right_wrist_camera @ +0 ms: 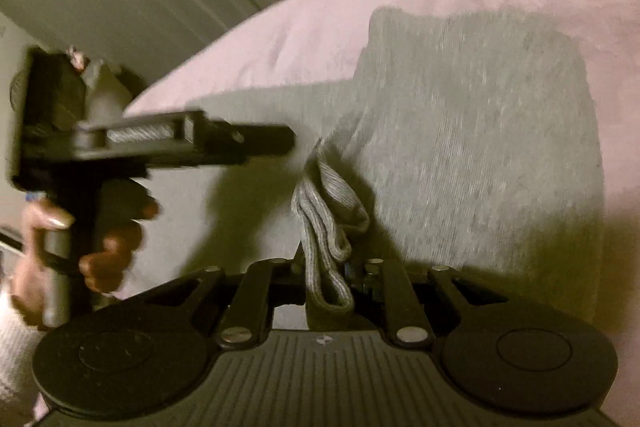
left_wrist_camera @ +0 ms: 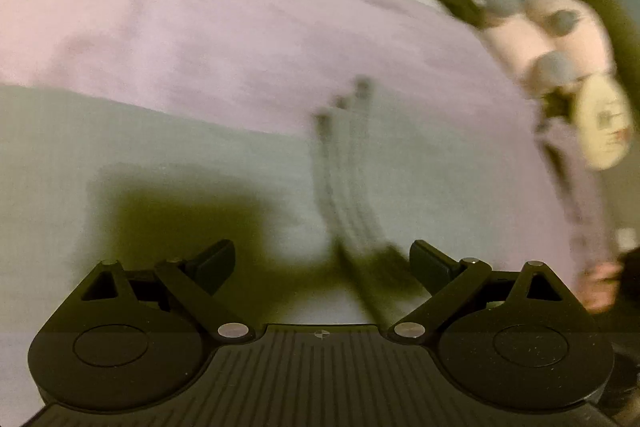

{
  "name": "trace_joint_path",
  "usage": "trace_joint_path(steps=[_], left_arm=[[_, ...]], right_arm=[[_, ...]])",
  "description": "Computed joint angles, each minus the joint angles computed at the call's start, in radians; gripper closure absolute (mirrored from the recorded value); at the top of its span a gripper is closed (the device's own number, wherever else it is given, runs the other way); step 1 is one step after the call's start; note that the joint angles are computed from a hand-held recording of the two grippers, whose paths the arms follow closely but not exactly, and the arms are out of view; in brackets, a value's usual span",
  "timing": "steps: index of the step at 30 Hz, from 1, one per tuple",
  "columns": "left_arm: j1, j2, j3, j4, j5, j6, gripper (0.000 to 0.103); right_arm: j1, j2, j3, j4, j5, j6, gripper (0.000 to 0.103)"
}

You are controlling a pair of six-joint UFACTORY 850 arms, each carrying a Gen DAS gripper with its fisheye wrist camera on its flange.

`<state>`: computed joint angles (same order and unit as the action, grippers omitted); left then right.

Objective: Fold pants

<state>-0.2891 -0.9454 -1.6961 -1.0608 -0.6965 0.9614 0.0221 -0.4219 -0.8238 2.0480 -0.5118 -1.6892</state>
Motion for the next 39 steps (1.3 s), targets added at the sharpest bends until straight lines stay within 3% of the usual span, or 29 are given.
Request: trace_joint_path(steps=[5,8,11,12,13,16,20,27,34,39], left_arm=[[-0.028,-0.088,-0.125,0.010,-0.099,-0.062,0.006],[-0.048,-0.127,-0.193,0.046,-0.103,-0.115,0.016],[-0.055,-0.162,-0.261,0.069,-0.141,-0.160,0.037],[-0.056,-0.165,-0.269,0.084,-0.140,-0.175,0.057],[-0.058,-0.172,-0.282,0.105,-0.136,-0.192,0.084],[-0.042,-0.185,-0.298,0.092,-0.167,-0.199,0.086],[-0.022,-0.102,-0.191,-0.006,-0.131,-0.079,0.086],[0.038,0.028,-0.041,-0.034,-0.078,0.070,0.086],[0.091,0.016,-0.001,0.058,-0.002,-0.031,0.086],[0.126,-0.030,-0.020,0.044,-0.044,-0.048,0.083]], right_arm=[[-0.021,0.048,0.046,0.004,-0.026,-0.002,0.088],[-0.025,0.063,0.061,-0.010,-0.035,0.006,0.088],[-0.024,0.053,0.052,-0.037,-0.026,0.015,0.088],[-0.030,0.056,0.053,-0.061,-0.029,0.030,0.088],[-0.030,0.066,0.059,-0.066,-0.024,0.027,0.088],[-0.017,0.068,0.050,-0.072,0.004,0.028,0.088],[0.001,0.073,0.035,-0.090,0.024,0.011,0.088],[0.014,0.074,-0.041,-0.297,-0.044,0.115,0.088],[0.101,-0.069,-0.211,-0.514,-0.044,0.265,0.088],[0.139,-0.175,-0.329,-0.664,-0.041,0.418,0.088]])
